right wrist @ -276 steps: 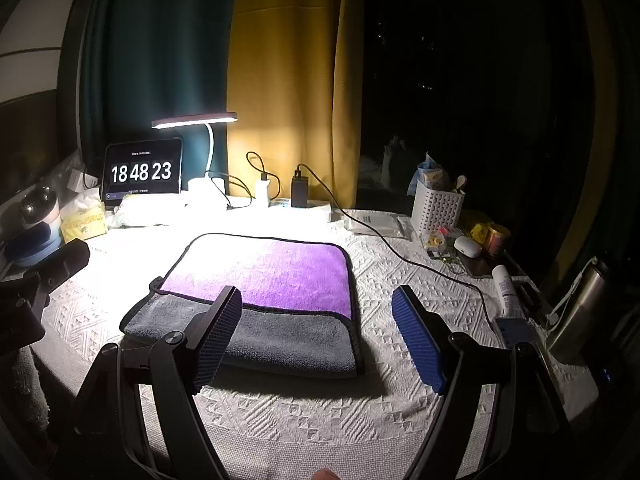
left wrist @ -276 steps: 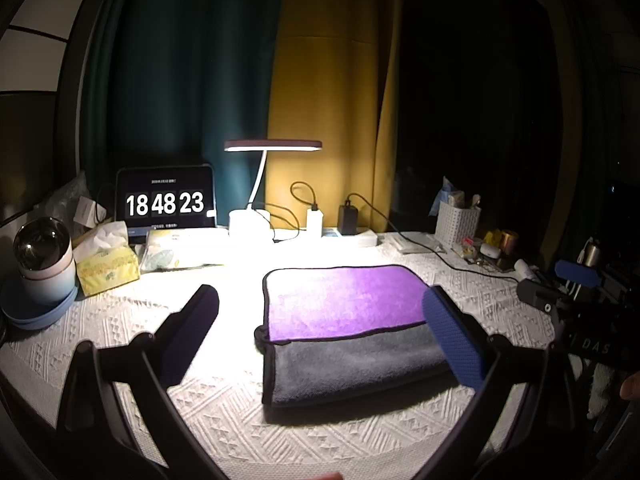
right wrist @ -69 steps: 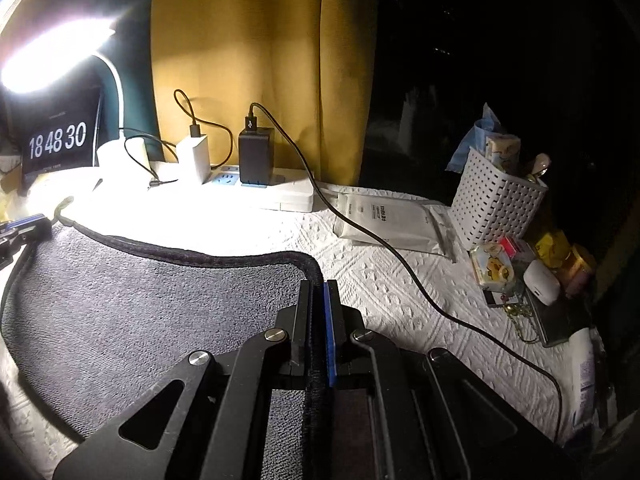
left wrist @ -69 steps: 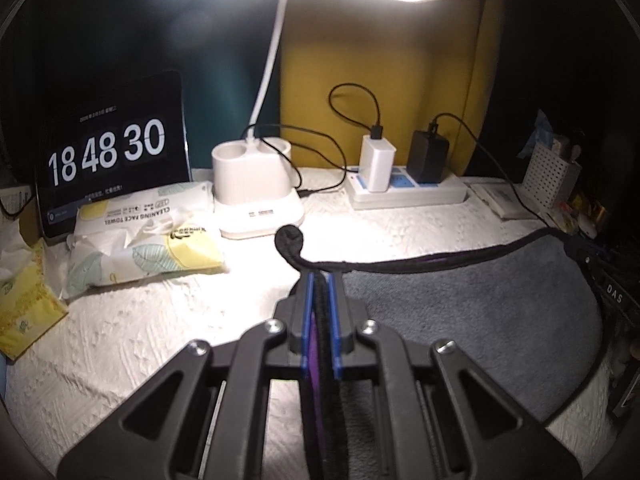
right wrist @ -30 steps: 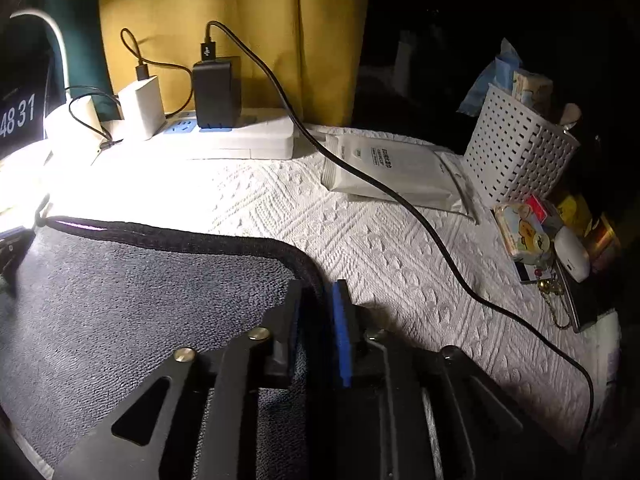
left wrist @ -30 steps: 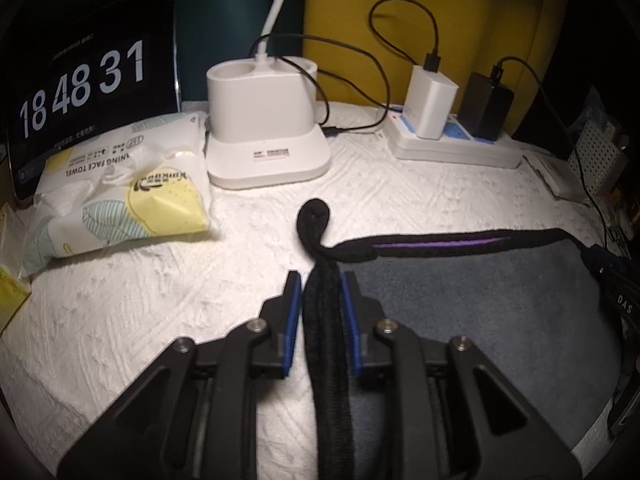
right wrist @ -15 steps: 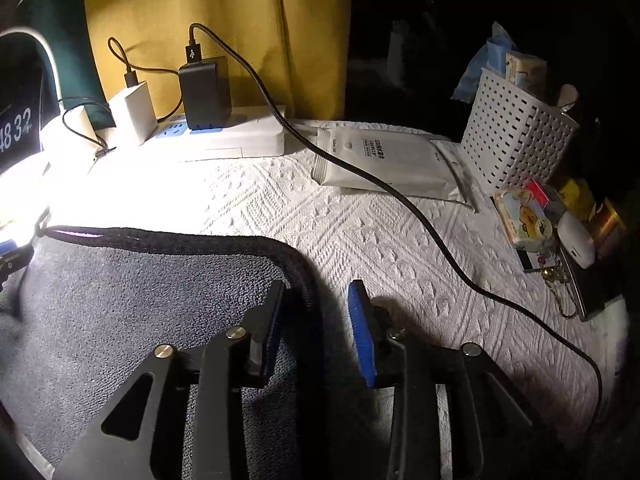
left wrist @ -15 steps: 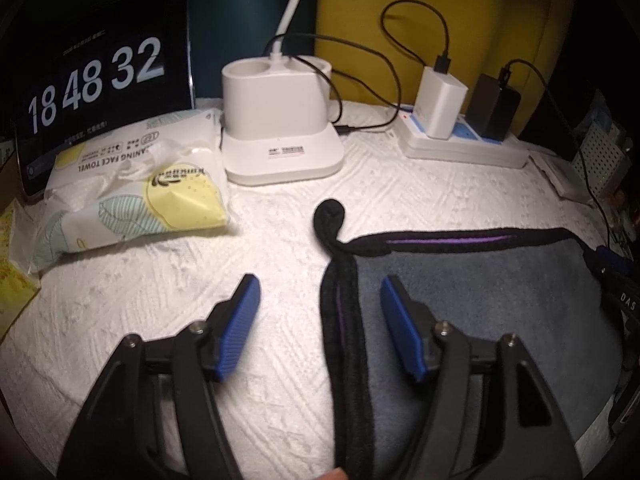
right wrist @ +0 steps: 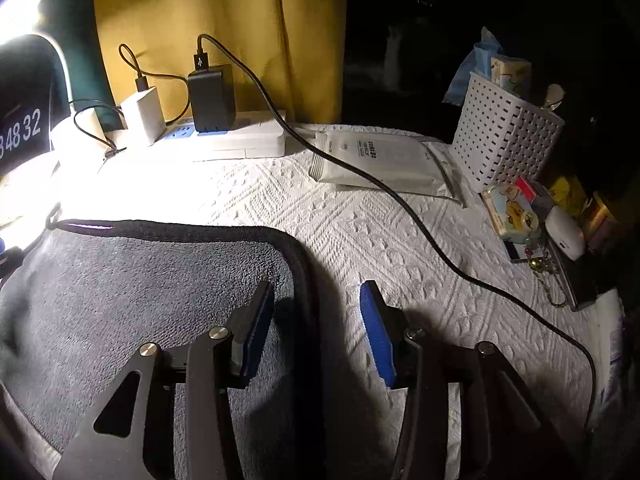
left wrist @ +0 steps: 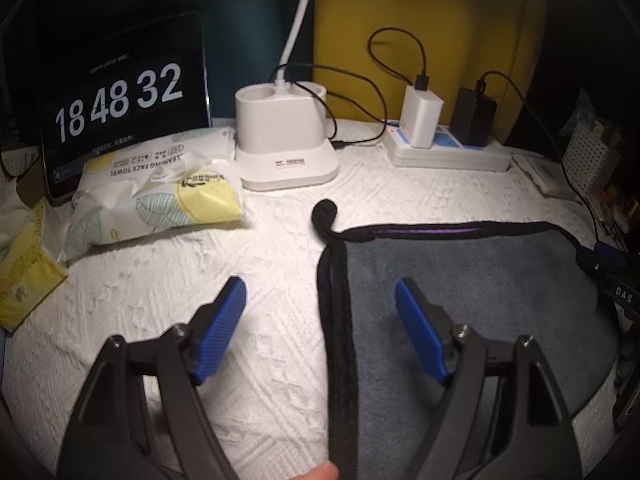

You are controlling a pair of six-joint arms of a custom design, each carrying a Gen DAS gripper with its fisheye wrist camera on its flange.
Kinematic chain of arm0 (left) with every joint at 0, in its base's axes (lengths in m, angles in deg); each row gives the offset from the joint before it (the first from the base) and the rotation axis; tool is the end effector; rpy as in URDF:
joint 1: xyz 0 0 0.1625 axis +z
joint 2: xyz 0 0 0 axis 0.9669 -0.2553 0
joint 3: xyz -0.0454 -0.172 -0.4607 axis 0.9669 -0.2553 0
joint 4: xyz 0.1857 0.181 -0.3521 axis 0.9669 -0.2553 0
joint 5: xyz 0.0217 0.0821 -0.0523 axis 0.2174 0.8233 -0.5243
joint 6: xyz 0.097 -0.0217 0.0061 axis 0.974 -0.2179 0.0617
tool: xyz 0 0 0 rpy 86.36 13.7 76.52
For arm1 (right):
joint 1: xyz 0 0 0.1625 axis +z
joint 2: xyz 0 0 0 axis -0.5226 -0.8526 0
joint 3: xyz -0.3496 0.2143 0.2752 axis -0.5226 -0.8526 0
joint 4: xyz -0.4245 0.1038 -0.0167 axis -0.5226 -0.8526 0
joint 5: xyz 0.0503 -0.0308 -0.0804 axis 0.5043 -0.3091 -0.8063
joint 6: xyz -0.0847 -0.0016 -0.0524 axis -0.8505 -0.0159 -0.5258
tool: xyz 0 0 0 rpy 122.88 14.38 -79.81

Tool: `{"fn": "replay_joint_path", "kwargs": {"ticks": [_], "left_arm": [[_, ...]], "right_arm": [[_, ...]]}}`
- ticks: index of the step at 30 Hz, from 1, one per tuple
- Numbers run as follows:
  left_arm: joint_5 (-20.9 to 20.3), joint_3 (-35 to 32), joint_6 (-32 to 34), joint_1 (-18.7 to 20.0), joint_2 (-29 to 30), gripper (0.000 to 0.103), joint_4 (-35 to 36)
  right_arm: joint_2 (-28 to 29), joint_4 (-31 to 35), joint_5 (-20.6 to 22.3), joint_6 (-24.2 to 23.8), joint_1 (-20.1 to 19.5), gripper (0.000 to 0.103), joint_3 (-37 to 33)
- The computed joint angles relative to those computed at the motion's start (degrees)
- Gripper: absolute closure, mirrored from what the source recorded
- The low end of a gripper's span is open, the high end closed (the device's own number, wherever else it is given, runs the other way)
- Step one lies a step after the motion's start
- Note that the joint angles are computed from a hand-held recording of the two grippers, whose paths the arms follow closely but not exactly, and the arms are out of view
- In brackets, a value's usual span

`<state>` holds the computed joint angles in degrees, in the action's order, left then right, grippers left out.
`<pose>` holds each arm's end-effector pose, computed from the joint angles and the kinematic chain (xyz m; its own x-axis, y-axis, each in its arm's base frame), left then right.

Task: Fold towel

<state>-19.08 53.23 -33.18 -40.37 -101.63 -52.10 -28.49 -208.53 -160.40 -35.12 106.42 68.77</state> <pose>-0.3384 -0.5095 -0.0708 -0.6188 -0.5570 -0.5540 0.1779 0.5875 -0.7894 -0.0601 -0.6839 0.3115 -0.4917 -0.5633 0.6640 -0.8170 0.5622 -0.1281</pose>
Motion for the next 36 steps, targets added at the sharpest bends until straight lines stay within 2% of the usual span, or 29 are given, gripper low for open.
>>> {"fn": "replay_joint_path", "kwargs": {"ticks": [1,8,14,25,31,36], "left_arm": [[-0.07,-0.09,-0.8,-0.26,-0.03,0.024,0.81],[0.57,-0.66,-4.1,-1.98,0.64,0.023,3.53],[1.31,-1.47,-6.9,-3.87,1.42,0.013,5.69],[2.65,-2.49,-9.69,-7.31,2.56,0.009,8.64],[2.7,-1.6,-8.66,-8.86,2.87,0.009,6.07],[3.41,-1.68,-11.21,-10.61,3.12,0.009,8.6]], "right_arm": [[-0.33,0.02,0.33,-0.07,-0.1,0.045,0.18],[-2.77,1.33,3.03,-0.47,-0.83,0.042,1.33],[-4.9,2.77,5.42,-1.06,-1.54,0.042,2.49],[-8.21,4.09,7.88,-2.41,-2.75,0.042,4.9],[-10.31,4.6,9.06,-3.23,-3.54,0.042,6.72],[-12.11,5.02,10.41,-3.83,-4.26,0.042,8.21]]}}
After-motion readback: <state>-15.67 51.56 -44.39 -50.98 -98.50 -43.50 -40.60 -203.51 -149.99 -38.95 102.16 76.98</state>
